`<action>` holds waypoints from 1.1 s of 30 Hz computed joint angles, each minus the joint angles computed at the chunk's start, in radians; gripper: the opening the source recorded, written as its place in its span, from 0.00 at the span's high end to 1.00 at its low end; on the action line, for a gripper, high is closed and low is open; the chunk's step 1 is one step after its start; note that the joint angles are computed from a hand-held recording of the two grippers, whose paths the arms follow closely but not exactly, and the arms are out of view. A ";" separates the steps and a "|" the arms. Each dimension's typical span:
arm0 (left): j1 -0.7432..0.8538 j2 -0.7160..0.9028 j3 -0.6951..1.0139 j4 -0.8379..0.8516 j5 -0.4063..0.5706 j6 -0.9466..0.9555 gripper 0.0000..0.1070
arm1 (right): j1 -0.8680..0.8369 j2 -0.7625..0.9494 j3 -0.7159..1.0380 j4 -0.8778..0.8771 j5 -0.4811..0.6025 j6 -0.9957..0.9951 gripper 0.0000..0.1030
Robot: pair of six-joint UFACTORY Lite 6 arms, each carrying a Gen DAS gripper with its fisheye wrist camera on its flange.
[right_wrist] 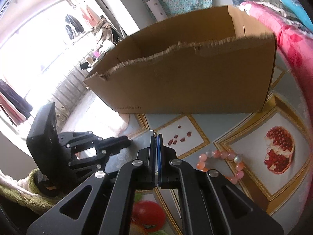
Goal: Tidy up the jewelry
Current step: 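Lift both held silver charms and carry them toward the box, then open the left tool over the box while the right tool releases its charm inside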
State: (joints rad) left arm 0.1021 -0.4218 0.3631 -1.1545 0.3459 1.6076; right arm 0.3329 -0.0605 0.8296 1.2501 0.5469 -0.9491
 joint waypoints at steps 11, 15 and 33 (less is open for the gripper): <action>0.270 -0.183 0.100 0.134 0.426 -0.101 0.96 | -0.028 -0.086 0.129 -0.194 0.051 0.210 0.98; 0.344 -0.164 0.249 0.121 0.589 -0.123 0.96 | -0.070 -0.079 0.236 -0.237 0.075 0.245 0.98; -0.012 1.154 1.783 0.569 0.908 -0.883 0.96 | -0.198 0.375 0.772 -0.368 0.254 0.320 0.98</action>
